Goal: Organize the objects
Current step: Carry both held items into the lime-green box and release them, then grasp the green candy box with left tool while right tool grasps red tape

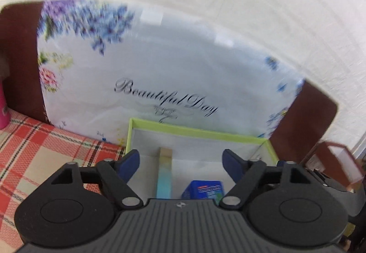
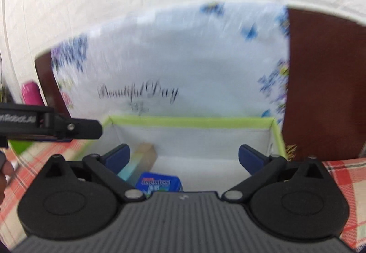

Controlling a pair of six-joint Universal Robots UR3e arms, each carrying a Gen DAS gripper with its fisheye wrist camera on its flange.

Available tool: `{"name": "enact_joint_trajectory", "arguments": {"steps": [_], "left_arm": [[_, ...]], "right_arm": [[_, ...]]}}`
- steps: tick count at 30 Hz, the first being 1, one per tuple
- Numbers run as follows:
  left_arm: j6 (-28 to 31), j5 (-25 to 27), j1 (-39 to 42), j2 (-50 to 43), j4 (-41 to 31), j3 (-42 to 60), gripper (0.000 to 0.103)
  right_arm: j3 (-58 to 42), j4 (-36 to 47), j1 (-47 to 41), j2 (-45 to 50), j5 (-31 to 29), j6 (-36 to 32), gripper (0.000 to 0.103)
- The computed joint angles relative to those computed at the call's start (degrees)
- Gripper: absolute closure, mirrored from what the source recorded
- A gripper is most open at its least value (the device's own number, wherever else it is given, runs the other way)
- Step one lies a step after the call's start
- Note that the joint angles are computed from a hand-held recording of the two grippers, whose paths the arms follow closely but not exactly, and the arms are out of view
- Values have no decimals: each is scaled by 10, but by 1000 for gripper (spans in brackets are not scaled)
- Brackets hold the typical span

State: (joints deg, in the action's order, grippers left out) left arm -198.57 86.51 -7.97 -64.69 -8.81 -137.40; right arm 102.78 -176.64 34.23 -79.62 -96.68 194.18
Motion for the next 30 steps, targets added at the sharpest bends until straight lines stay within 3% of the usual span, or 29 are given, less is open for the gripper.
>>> {"name": "enact_joint_trajectory", "arguments": {"steps": [4, 7, 9, 14, 17, 22, 26, 30], "left_arm": [[-18, 56, -63, 93, -25, -25, 10], [-62, 180, -171, 81, -2, -39, 10], [-113, 246, -233, 78, -15, -51, 10], [-252, 346, -345, 69, -95, -74, 10], [-341, 365, -380, 80, -197, -74, 10], [-452, 392, -457, 99, -279, -94, 10], [-486, 391, -511, 93, -256, -122, 10], [-543, 422, -578, 33, -228, -128, 10]], "right_arm": [[85, -21, 6, -110, 1, 6, 0], [151, -44, 31, -178, -27, 22, 0], [190, -55, 56, -215, -60, 43, 0], [275, -46, 116, -292, -99, 72, 0], [306, -34, 168, -308, -139, 84, 0], [333, -20, 308, -276, -290, 138, 0], [357, 4, 372, -274, -348, 212, 0], [389, 18, 409, -286, -374, 269, 0]]}}
